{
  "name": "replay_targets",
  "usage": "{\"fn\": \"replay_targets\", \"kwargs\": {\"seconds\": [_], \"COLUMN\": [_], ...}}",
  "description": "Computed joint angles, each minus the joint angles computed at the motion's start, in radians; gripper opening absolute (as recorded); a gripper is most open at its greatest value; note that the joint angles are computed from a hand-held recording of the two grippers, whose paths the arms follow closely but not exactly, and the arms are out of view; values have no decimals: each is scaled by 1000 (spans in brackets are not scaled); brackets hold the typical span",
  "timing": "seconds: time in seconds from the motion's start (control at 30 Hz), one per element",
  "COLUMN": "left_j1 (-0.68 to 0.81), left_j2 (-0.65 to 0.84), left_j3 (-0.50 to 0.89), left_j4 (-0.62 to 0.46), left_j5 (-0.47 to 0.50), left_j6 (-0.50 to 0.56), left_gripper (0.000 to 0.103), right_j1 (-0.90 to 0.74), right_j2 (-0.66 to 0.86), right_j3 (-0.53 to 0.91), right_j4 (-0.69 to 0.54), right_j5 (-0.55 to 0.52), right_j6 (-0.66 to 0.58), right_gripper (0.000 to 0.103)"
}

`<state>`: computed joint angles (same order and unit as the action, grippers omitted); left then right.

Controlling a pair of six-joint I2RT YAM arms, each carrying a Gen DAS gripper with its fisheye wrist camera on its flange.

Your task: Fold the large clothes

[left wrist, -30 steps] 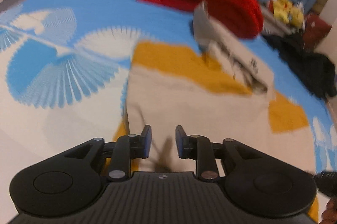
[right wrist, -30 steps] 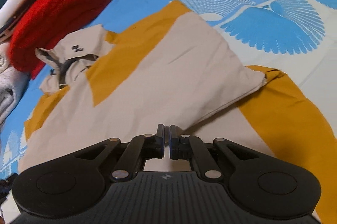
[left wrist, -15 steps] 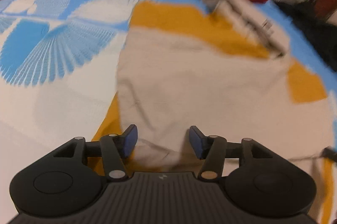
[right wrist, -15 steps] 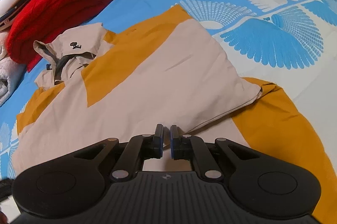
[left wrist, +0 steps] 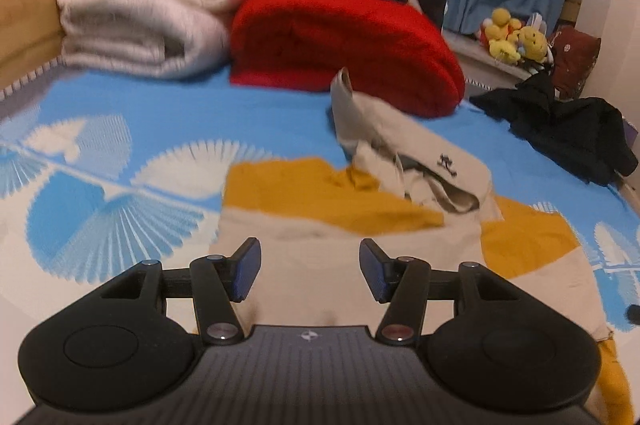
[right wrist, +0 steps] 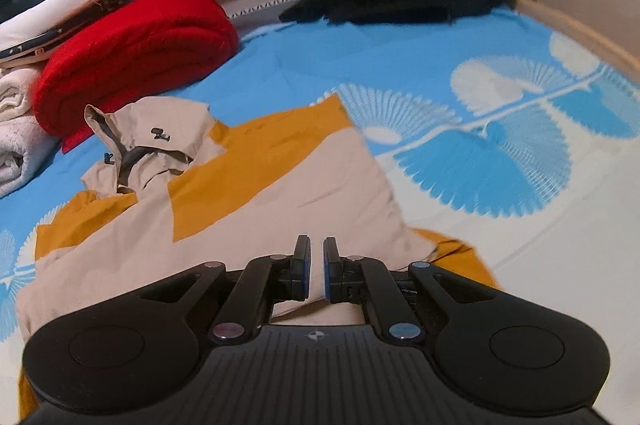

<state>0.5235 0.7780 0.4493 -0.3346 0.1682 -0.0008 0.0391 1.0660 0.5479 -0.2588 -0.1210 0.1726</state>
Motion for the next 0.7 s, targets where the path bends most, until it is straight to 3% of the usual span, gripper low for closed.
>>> {"fn": "replay_targets", "kwargs": {"seconds": [0.2,0.3,0.43,0.47,0.6,0.7], "left_j1": [-34,-79,-142,-157,-215,-231], "left_j2": [-145,-131,162,252,652,959], "left_j3": [27,56,207,259,538,825], "left_j4": [-54,-12,110,142,226,201], "left_j5": [-35,-82,-108,-114,-141,-136], "left_j6": [75,98,63,50,48,48], "left_gripper": [60,56,19,16,14,18], "right_j1": [-138,-196,-242,-248,-259,-257], "right_j2": [-29,-3,43,54,86,114], "right_j3": [13,36,58,63,75,81], "right_j4": [-13,-8,-8,-5,19,46], "right_j5": [-48,-74,-99,-102,-109,-95], "right_j6": [-109,-141,-146,-149,-142,-136], "right_gripper": [6,6,6,6,6,6]}}
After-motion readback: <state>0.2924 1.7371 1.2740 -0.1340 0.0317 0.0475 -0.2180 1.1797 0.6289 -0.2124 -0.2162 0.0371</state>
